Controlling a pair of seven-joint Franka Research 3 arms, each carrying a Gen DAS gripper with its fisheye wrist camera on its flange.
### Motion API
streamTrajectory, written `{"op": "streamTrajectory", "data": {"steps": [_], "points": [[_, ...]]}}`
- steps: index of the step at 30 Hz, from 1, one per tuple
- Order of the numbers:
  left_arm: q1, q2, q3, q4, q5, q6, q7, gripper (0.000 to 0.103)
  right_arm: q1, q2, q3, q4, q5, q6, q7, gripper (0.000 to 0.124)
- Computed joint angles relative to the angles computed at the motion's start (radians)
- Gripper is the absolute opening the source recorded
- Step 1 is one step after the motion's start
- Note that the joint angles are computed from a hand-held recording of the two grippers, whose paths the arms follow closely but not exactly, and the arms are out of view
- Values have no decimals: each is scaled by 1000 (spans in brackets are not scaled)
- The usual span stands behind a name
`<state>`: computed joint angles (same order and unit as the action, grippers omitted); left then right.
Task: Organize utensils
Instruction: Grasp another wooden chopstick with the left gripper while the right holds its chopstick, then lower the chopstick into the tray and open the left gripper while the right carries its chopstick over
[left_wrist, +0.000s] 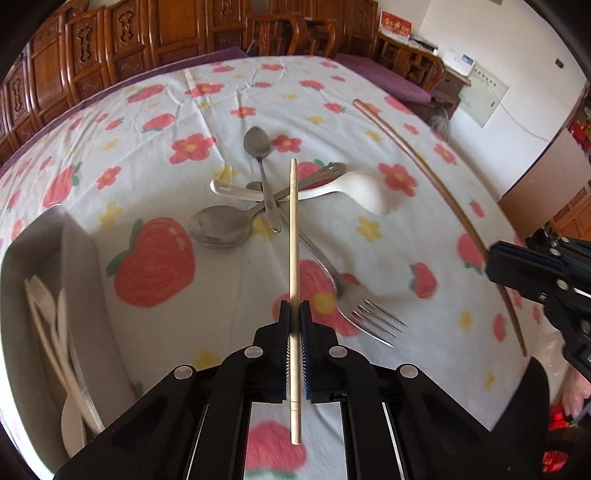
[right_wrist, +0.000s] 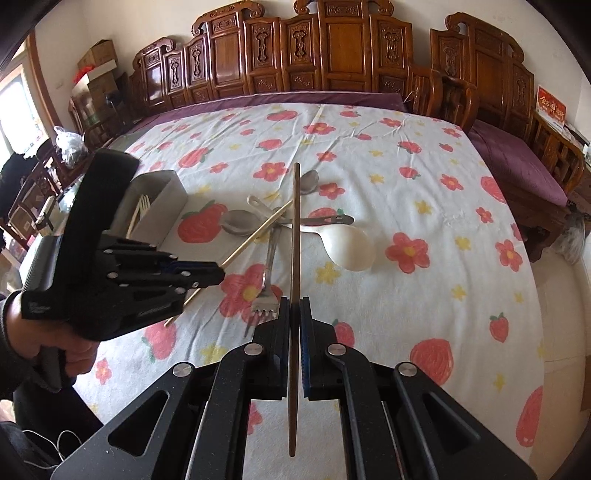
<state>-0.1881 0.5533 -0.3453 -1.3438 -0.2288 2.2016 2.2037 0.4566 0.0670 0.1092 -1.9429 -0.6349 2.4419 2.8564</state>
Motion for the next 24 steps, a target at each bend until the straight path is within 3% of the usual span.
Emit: {"op": "streamTrajectory", "data": {"steps": [12,24], "points": [[98,-121,11,-77,-141,15,70,5,41,52,5,132,-40,-31,14,6],[159,-76,48,15,-161,4,68,5,138,312,-67,506,61,-85,-178,6]]}}
